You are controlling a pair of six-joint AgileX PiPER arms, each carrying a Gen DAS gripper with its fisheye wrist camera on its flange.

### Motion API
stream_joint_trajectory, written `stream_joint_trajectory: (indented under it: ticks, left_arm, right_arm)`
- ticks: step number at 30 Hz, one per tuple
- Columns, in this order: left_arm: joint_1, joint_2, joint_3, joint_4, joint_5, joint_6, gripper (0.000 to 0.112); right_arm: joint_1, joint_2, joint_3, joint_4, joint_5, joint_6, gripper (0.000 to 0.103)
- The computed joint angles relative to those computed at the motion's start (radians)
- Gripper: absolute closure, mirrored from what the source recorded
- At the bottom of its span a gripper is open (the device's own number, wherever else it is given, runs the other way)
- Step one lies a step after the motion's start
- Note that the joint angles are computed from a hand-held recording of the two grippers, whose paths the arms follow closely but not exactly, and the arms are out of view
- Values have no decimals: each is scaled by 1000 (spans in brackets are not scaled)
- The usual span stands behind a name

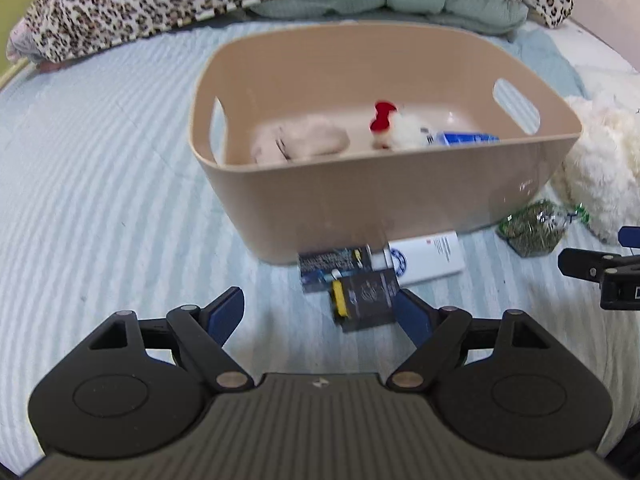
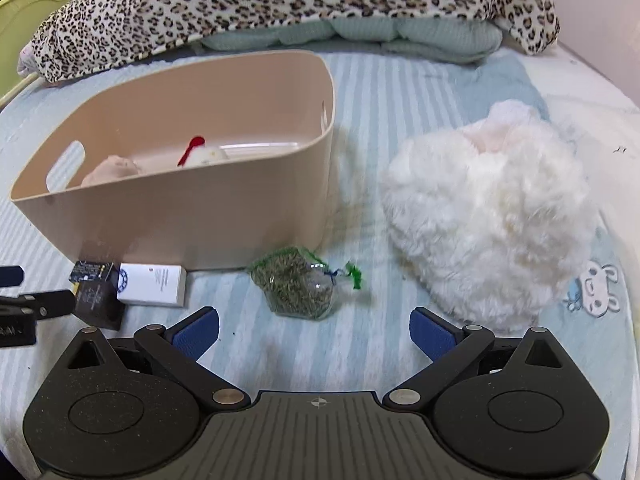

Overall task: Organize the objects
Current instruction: 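Grasp the black battery box with the left gripper while the right grasps the herb bag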

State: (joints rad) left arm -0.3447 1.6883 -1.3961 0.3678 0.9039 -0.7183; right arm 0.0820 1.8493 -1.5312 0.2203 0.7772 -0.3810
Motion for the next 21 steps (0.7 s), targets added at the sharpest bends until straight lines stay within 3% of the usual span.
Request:
stream_joint_trajectory:
  ticks: [10, 14, 21]
  left_arm:
    - [37, 68, -19, -92, -50, -10, 28]
    - [60, 80, -38, -190, -64, 38, 28]
    - [52, 128, -83, -209, -50, 68, 32]
  right_arm:
    - [2, 97, -63, 39, 44, -63, 0]
    - [7, 133, -68, 49, 11, -68, 0]
    - [-10, 172, -87, 89, -37, -61, 7]
